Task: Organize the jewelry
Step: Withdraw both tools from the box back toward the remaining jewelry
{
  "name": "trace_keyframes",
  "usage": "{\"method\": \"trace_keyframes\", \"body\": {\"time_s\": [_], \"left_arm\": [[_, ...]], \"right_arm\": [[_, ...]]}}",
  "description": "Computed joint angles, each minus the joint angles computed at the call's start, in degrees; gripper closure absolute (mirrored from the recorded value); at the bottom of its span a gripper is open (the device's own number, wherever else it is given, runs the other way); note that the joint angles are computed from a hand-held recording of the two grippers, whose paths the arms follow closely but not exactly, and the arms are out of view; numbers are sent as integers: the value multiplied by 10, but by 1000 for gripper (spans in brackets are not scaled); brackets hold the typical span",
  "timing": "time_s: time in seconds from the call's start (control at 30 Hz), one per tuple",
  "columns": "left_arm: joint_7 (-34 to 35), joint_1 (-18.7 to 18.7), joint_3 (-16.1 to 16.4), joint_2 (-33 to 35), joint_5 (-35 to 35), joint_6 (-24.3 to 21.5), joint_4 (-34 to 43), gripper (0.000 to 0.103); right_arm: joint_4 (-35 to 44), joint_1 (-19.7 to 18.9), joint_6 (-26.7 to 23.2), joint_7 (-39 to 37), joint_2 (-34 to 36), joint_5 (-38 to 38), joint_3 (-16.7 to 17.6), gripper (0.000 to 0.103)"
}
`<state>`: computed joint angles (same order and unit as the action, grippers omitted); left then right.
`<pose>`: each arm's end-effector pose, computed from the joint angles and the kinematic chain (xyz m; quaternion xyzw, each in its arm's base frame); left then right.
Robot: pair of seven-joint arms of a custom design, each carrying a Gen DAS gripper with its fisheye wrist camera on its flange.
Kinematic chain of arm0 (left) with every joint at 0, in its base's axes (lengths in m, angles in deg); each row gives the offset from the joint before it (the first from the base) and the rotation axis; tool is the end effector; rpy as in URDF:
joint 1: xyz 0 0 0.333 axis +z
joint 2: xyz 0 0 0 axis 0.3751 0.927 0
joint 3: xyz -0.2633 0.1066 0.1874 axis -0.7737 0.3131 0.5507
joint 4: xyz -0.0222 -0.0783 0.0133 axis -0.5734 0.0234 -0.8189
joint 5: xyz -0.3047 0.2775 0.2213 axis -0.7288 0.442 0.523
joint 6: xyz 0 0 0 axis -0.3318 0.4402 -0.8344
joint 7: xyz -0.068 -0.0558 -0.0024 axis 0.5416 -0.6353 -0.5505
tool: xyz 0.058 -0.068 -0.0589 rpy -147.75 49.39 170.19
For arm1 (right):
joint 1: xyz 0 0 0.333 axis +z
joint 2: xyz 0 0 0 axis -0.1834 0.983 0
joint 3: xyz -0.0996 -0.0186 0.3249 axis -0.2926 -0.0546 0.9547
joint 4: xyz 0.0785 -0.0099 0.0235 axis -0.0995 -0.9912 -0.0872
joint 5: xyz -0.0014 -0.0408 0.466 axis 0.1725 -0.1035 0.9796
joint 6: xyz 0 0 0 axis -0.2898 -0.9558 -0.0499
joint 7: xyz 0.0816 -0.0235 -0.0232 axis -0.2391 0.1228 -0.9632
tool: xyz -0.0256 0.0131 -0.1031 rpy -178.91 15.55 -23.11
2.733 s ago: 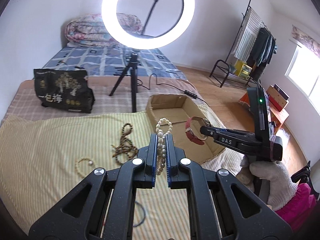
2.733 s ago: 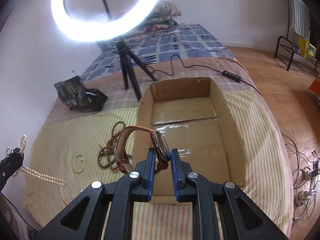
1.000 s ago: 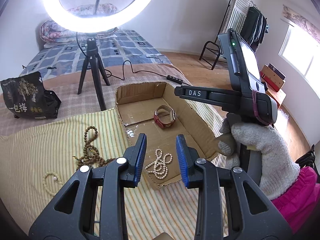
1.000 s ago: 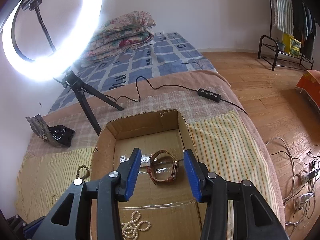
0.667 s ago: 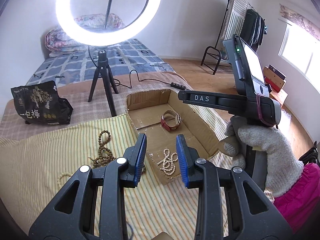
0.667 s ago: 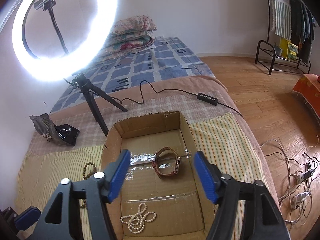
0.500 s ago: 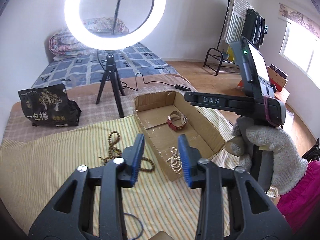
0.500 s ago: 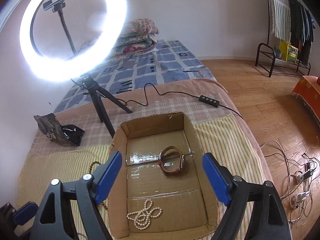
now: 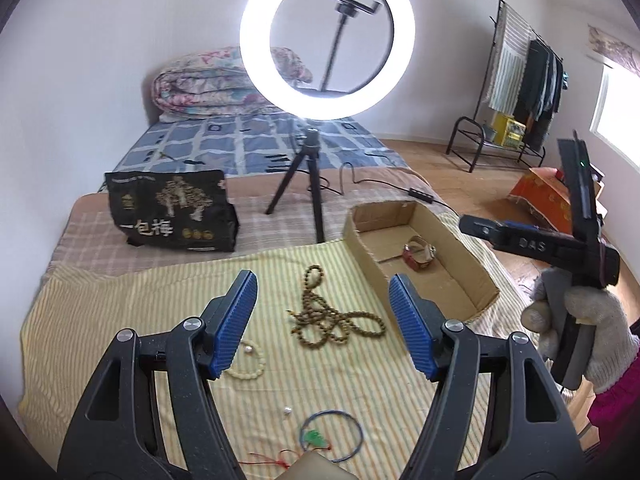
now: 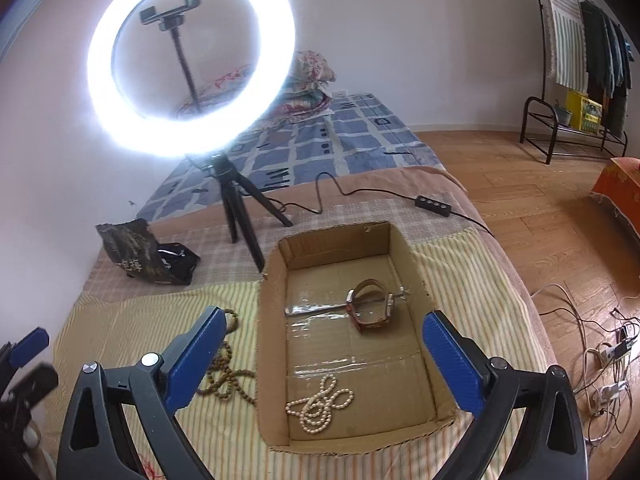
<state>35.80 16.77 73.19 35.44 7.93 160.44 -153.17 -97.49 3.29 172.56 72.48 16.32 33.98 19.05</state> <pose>0.5132 -0.0732 0.4901 -0.6265 0.6442 -0.3590 0.2525 0.6232 0.1515 0.4709 -0.6856 0.6147 -0.1718 0.3503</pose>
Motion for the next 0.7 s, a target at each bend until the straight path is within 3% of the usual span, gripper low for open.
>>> {"method": "trace_keyframes", "body": {"time_s": [0.37, 0.53, 0.7], "left_arm": [[-37, 83, -10, -26, 40, -29, -20, 32], [-45, 93, 0, -20, 48, -51, -21, 32], [-16, 65, 41, -3, 7, -72, -11, 33]], "right_arm": [[-11, 45, -10, -119, -18, 97, 5, 3], [3, 56, -30, -144, -5, 108, 15, 3], [20, 53, -54, -146, 16, 99, 28, 4]]}}
